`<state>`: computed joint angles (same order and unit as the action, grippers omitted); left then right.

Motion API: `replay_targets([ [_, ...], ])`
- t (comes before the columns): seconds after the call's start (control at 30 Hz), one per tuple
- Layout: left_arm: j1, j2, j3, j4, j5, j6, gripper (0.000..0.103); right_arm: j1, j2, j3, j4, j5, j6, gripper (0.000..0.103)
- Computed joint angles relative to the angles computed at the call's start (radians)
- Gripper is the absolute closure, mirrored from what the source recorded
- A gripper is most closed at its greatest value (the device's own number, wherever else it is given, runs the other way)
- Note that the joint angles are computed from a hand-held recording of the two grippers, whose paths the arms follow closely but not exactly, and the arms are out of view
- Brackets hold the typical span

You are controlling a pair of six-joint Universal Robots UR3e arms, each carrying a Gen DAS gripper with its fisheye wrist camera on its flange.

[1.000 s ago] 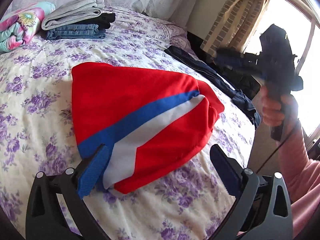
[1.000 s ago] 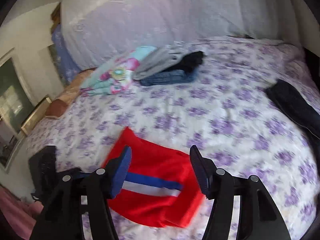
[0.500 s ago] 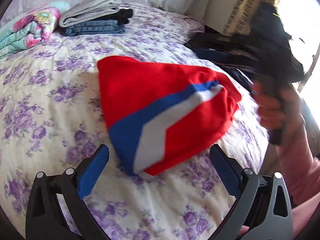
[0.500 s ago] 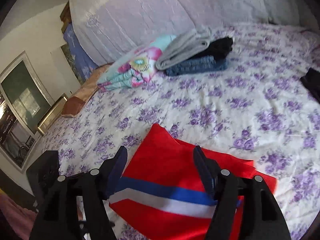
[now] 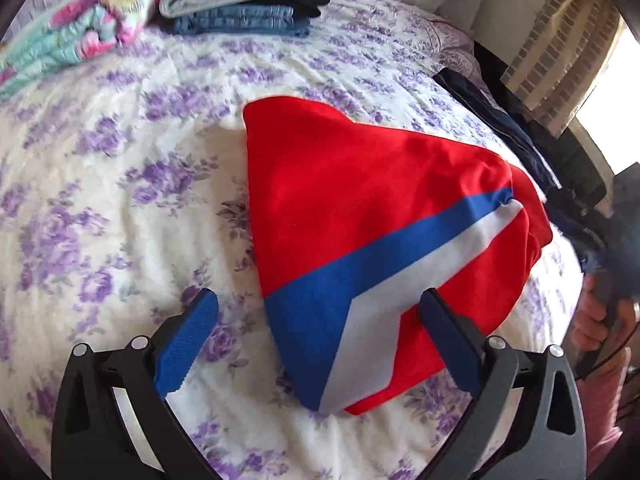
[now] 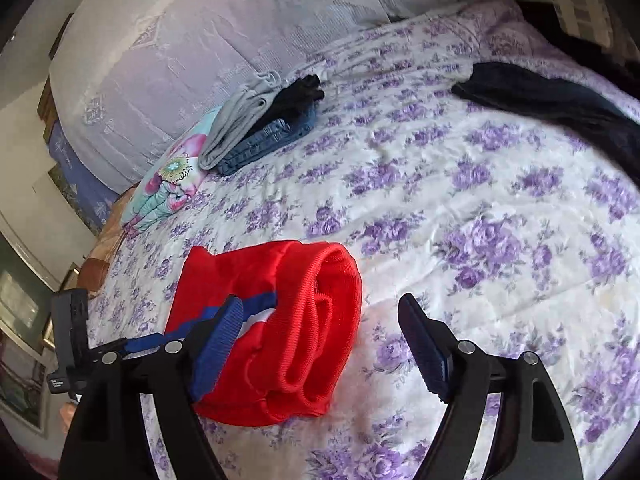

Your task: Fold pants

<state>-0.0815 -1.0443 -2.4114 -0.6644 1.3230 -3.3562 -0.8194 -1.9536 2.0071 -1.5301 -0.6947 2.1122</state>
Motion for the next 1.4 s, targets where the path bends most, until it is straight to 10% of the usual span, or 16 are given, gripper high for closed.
replay_targets([
  [0.3,0.209,-0.119,0.045,-0.095,-0.316,0.171,0.004,0.235,0.409,-0.205,0.058,-0.008,0.054,0.018],
  [0.43,0.129,-0.222,0.098,0.013,-0.283,0.137,0.008,0.299,0.349,-0.163,-0.046,-0.042,0.101,0.062],
  [0.6,0.188,-0.142,0.108,-0.027,-0.323,0.177,0.059,0.329,0.32,-0.239,-0.002,0.037,0.068,0.071],
  [0.7,0.29,-0.061,0.162,-0.099,-0.376,0.239,0.066,0.38,0.4,-0.378,0.021,0.123,0.087,0.072],
  [0.9,0.366,-0.237,0.415,-0.035,-0.275,0.309,0.064,0.598,0.837,-0.847,-0.247,0.225,0.458,0.071],
  [1.07,0.317,-0.559,0.503,0.17,-0.048,0.271,0.026,0.744,1.253,-1.273,-0.458,0.009,0.801,0.05],
  [1.17,0.305,-0.687,0.443,0.325,0.049,0.235,0.008,0.745,1.265,-1.155,-0.645,-0.027,0.855,0.041],
  [1.4,0.327,-0.291,0.351,0.192,0.081,0.107,0.004,0.701,0.748,-0.543,-1.144,-0.192,0.954,0.017],
])
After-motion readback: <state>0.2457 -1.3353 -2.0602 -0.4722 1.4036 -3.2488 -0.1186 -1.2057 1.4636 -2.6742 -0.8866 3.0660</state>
